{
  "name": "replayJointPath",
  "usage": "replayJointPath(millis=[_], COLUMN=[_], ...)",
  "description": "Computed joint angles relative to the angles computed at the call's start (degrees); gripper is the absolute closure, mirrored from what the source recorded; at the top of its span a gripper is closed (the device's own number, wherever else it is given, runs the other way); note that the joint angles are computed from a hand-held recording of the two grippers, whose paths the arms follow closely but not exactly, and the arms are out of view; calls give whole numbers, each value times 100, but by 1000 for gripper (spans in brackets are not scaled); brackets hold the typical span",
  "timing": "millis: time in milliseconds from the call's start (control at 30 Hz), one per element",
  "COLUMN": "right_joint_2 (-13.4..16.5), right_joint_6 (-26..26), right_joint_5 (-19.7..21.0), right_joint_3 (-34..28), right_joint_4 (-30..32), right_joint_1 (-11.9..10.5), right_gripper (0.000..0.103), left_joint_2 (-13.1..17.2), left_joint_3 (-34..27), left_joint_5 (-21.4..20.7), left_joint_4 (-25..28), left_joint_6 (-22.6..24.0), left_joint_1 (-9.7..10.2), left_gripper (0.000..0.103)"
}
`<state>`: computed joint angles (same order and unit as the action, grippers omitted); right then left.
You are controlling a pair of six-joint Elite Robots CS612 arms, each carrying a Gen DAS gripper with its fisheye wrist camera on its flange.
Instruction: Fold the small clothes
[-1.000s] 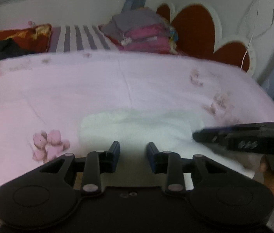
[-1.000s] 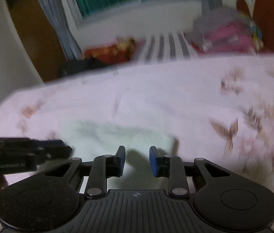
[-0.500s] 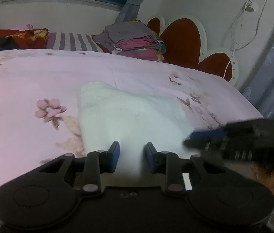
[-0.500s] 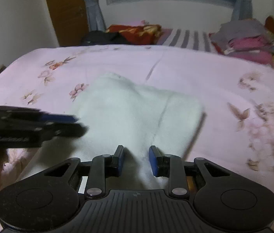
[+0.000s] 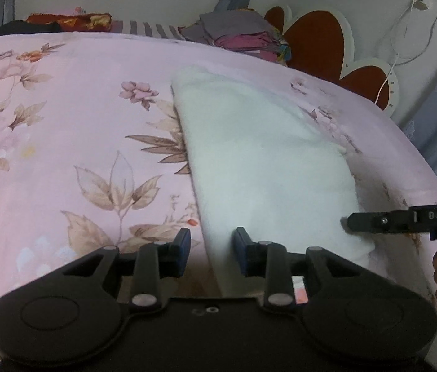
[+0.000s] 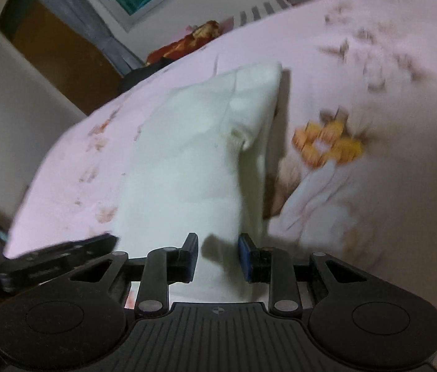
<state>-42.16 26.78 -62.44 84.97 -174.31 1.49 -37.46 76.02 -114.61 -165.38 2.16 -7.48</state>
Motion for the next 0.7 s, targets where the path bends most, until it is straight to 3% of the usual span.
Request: replayJointPath(millis=[67, 100, 133, 333, 400, 467, 533, 633, 700], right_joint_2=[16, -12, -37, -186, -255, -369, -470, -431, -321], right_joint_6=[71, -66, -195, -515, -761, -976, -1012, -1087, -1314], right_joint_5=[314, 267, 222, -202, -510, -860, -1304, -1517, -1591], right_joint_3=[67, 69, 58, 166, 138, 177, 285, 225, 72], right_joint_4=[-69, 70, 245, 525, 704, 795, 471, 10, 176], right_joint_1=[-43, -26, -10, 85, 153, 221, 307, 418, 496], right_gripper=[76, 93, 97, 99, 99, 98, 98, 98, 98], left_joint_2=[-8, -27, -43, -136, -193, -212, -221, -170, -170], left_joint_3=[-18, 3, 5, 102, 156, 182, 176, 121, 153], left_joint_5=[-19, -28, -2, -17, 0, -253, -308, -280, -141], left_joint_4=[86, 113, 170, 409, 289, 37, 8, 195, 331], left_joint_6=[1, 47, 115, 476, 509, 485, 480, 502, 608], left_joint_1=[13, 27, 25, 31, 39, 87, 79, 4, -63], left_gripper=[71, 71, 71, 71, 74, 72, 72, 72, 70])
